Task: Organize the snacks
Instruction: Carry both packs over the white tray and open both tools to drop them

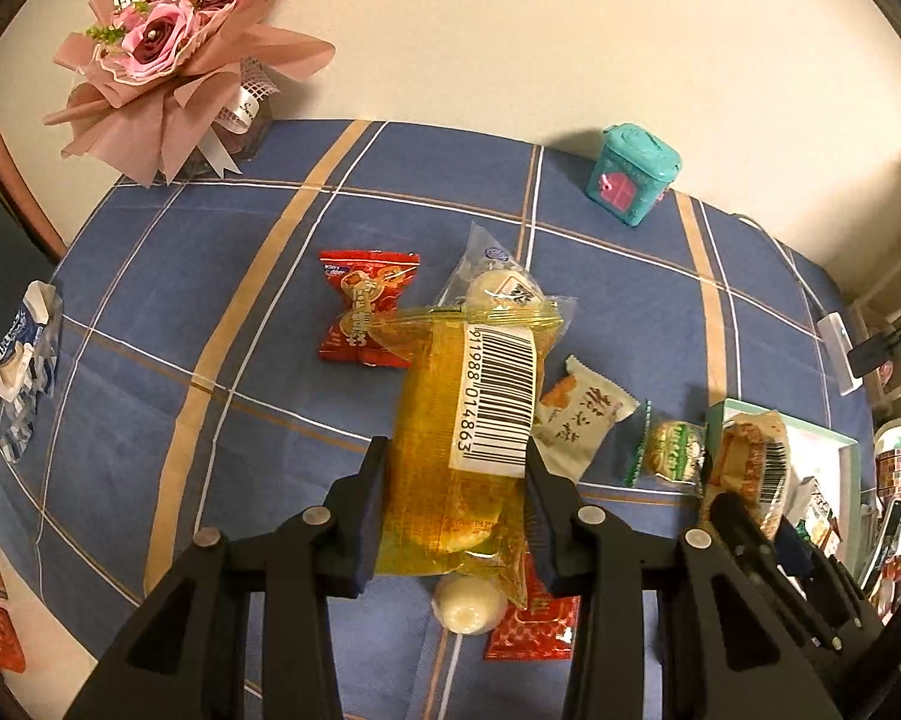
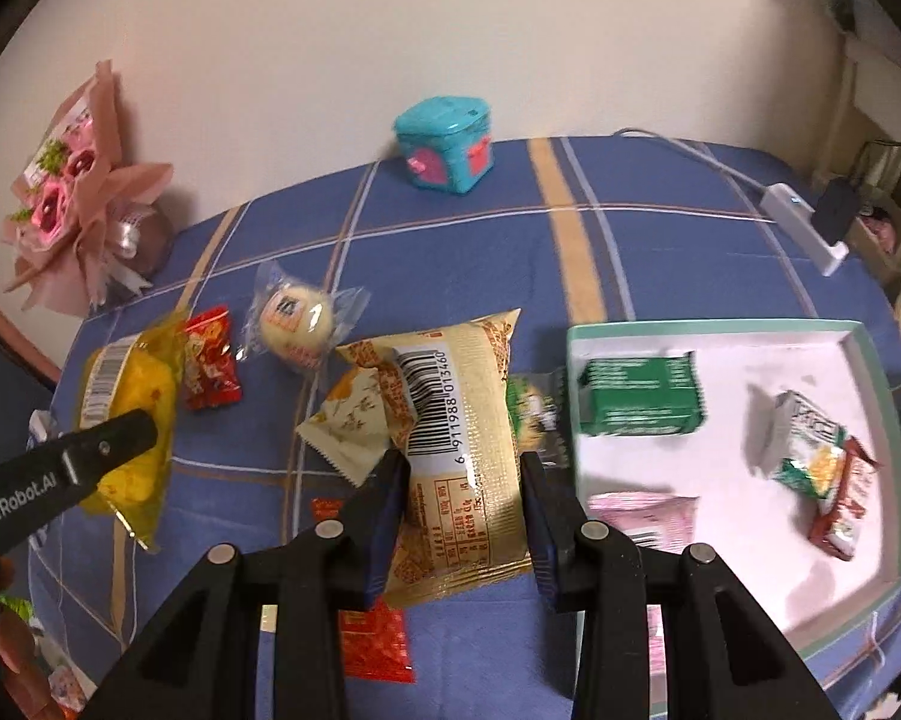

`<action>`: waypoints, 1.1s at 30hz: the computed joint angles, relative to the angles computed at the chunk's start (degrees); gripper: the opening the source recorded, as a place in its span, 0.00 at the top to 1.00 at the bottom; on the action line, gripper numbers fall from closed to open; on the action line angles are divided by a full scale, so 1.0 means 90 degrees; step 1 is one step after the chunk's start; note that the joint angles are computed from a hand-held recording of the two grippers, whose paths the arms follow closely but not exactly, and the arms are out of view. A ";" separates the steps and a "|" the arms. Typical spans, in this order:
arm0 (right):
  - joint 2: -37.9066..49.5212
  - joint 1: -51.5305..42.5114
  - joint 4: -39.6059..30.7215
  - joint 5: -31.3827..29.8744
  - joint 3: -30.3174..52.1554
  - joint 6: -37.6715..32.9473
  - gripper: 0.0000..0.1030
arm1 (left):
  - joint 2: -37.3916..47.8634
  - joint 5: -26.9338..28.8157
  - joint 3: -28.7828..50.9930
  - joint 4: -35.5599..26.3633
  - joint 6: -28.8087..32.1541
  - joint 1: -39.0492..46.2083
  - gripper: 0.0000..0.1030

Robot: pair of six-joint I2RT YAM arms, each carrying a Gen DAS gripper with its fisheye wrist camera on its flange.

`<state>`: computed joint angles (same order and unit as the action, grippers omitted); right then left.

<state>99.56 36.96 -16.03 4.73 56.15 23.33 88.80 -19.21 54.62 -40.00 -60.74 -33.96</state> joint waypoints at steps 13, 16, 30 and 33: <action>-0.0653 -0.1795 -0.0415 -0.0071 -0.0506 0.0037 0.62 | 0.0991 -0.0045 0.1296 -0.0153 0.0068 -0.0934 0.59; -0.0784 -0.2293 -0.0451 -0.0094 -0.0603 -0.0103 0.62 | 0.1446 0.0005 0.1842 -0.0191 0.0178 -0.1209 0.59; -0.0815 -0.3896 0.0028 -0.0417 -0.0857 -0.0839 0.61 | 0.3772 0.0147 0.4668 -0.0553 0.1033 -0.2057 0.59; -0.0691 -0.4025 0.0238 -0.0472 -0.0859 -0.0977 0.61 | 0.4294 0.0148 0.5254 -0.0662 0.1197 -0.2109 0.59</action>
<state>93.35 0.74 -13.89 0.48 48.42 14.54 127.44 -17.88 101.91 -45.96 -49.97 -52.93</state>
